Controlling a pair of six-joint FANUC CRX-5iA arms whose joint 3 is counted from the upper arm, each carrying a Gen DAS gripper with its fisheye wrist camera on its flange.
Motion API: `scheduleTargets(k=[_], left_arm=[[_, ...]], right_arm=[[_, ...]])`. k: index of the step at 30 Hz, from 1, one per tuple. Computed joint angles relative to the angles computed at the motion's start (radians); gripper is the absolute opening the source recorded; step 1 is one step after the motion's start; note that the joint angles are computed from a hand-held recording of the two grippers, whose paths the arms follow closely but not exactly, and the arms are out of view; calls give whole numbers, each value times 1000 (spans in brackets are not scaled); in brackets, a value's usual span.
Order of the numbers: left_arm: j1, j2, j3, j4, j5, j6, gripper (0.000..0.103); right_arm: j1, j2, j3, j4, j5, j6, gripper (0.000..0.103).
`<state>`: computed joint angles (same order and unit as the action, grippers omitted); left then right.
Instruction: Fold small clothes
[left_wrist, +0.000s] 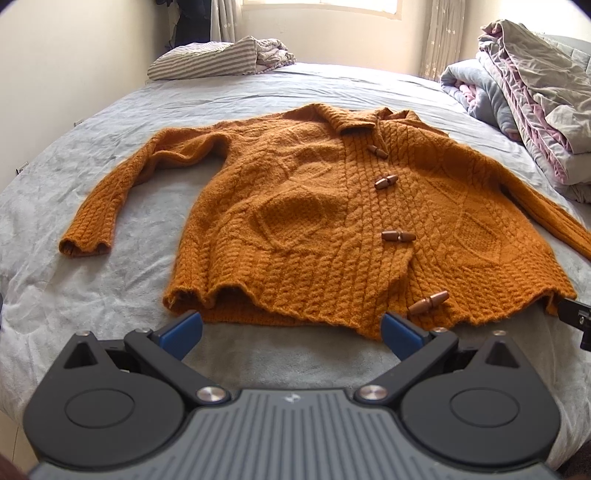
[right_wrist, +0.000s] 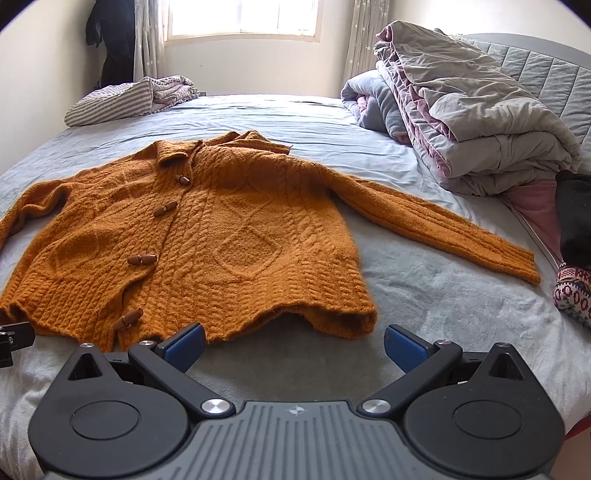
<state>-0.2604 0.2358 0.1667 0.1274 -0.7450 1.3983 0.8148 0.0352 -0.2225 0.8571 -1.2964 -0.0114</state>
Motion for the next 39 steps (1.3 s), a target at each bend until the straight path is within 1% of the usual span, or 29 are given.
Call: scheduleTargets(k=[1, 2, 3, 5, 8, 9, 10, 11, 13, 14, 16, 18, 19, 22, 23, 24, 26, 27, 30, 32, 33, 34, 35, 36, 37, 38, 39], left_arm=[[3, -1, -10, -5, 35, 6, 102], [3, 8, 3, -30, 44, 17, 102], [6, 21, 23, -45, 34, 15, 102], [29, 52, 55, -10, 10, -38, 102], [77, 100, 103, 88, -40, -130, 102], [99, 118, 117, 134, -57, -169, 102], [117, 135, 133, 166, -72, -189, 102], [135, 153, 149, 196, -88, -206, 102], [168, 197, 193, 243, -131, -217, 102], [184, 221, 214, 272, -151, -218, 102], [214, 268, 244, 352, -187, -244, 101], [240, 323, 274, 449, -234, -283, 99], [250, 352, 296, 485, -265, -288, 97], [267, 420, 344, 560, -331, -275, 86], [270, 436, 356, 573, -350, -266, 83], [271, 447, 365, 582, -364, -258, 81], [265, 461, 380, 591, -383, -262, 81], [261, 460, 379, 589, -382, -266, 81], [250, 468, 410, 547, -402, -267, 81], [242, 469, 424, 511, -412, -268, 77], [237, 466, 425, 496, -411, -274, 76], [232, 461, 424, 480, -406, -275, 69], [228, 457, 424, 467, -404, -276, 63], [228, 453, 420, 467, -405, -283, 46], [230, 448, 409, 480, -403, -281, 26], [235, 439, 389, 503, -393, -284, 15], [245, 421, 347, 553, -372, -303, 15]], right_arm=[[-11, -13, -12, 0, 25, 9, 103], [-25, -27, -25, -4, 52, 16, 103], [-42, -43, -37, -13, 86, 25, 103], [-70, -63, -47, -34, 126, 53, 103], [-121, -84, -59, -67, 183, 111, 103], [-146, -93, -54, -109, 211, 154, 103], [-174, -95, -30, -183, 222, 215, 103], [-198, -102, -21, -236, 240, 246, 103], [-239, -144, -64, -271, 334, 245, 103], [-262, -172, -97, -286, 400, 234, 103], [-315, -214, -144, -343, 521, 210, 101], [-363, -239, -175, -408, 617, 198, 98], [-382, -245, -184, -438, 647, 199, 97], [-416, -248, -197, -505, 692, 210, 89], [-425, -244, -192, -537, 694, 224, 85], [-432, -239, -186, -572, 700, 243, 81], [-438, -233, -187, -621, 732, 261, 77], [-440, -232, -193, -637, 757, 264, 77], [-438, -229, -218, -599, 806, 208, 77], [-434, -225, -225, -573, 822, 171, 77], [-435, -216, -225, -558, 825, 160, 74], [-430, -210, -227, -524, 820, 131, 70], [-423, -206, -230, -486, 812, 96, 54], [-421, -196, -227, -466, 805, 78, 32], [-424, -186, -221, -476, 808, 81, 24], [-423, -191, -231, -465, 826, 63, 19], [-416, -199, -247, -416, 834, 27, 18]])
